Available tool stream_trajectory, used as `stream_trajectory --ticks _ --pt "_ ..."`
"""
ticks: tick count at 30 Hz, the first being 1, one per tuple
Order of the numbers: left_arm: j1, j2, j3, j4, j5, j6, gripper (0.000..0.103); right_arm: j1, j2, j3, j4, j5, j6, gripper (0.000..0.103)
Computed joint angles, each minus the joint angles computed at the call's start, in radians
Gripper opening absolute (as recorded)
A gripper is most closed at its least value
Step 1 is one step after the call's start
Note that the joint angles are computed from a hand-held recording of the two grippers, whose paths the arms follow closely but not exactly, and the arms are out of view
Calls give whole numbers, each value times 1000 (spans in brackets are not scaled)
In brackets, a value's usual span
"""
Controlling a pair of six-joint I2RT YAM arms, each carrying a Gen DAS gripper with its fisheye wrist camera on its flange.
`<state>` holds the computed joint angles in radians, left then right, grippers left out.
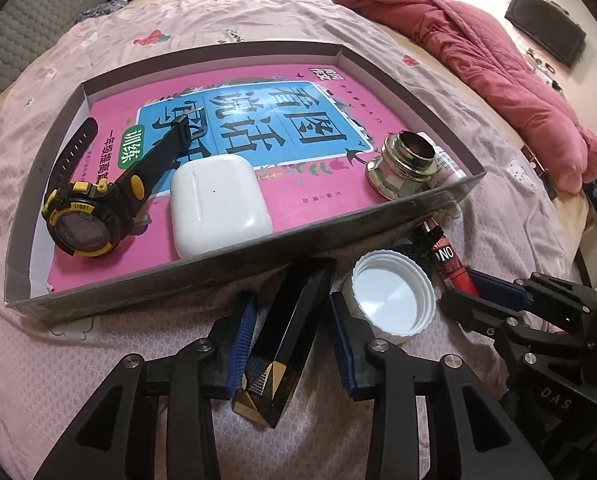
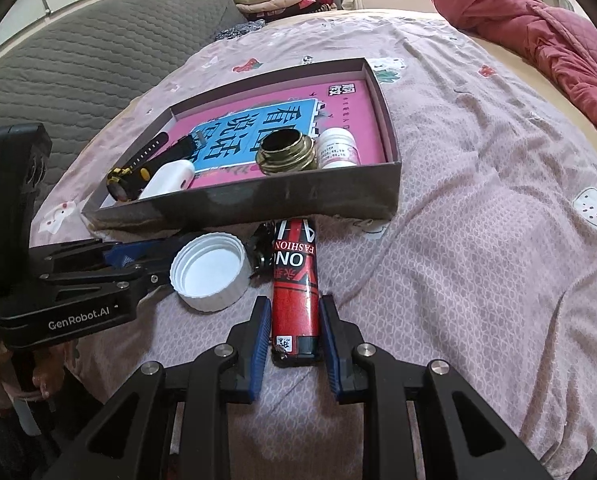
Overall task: Organize rigid objects
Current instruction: 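Close the left gripper on the black-gold tube while the right lifts the lighter, then carry the tube with the left gripper and the lighter with the right toward the tray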
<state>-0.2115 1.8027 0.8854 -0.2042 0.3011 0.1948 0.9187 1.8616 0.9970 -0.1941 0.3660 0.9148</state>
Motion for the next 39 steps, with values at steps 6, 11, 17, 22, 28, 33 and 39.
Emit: stream_trajectory --ticks 6,11,17,22,28,33,39 --pt "-14 -3 -16 32 -23 -7 38 -9 28 18 7 10 -13 25" --pt "-18 -1 -18 37 -26 -10 38 -4 50 32 9 33 -41 25" --pt "-15 -11 -32 45 -22 -5 35 -6 43 17 30 28 -51 24" --pt "1 -35 -56 50 -6 -4 27 -2 35 11 44 17 -60 24" --pt "18 -66 -82 40 9 10 22 7 25 3 68 -5 -67 24" --pt "35 -91 -100 26 12 16 22 12 13 -9 85 -13 -60 24" --pt "69 -118 -120 16 30 11 22 14 -5 -29 104 -17 -43 24"
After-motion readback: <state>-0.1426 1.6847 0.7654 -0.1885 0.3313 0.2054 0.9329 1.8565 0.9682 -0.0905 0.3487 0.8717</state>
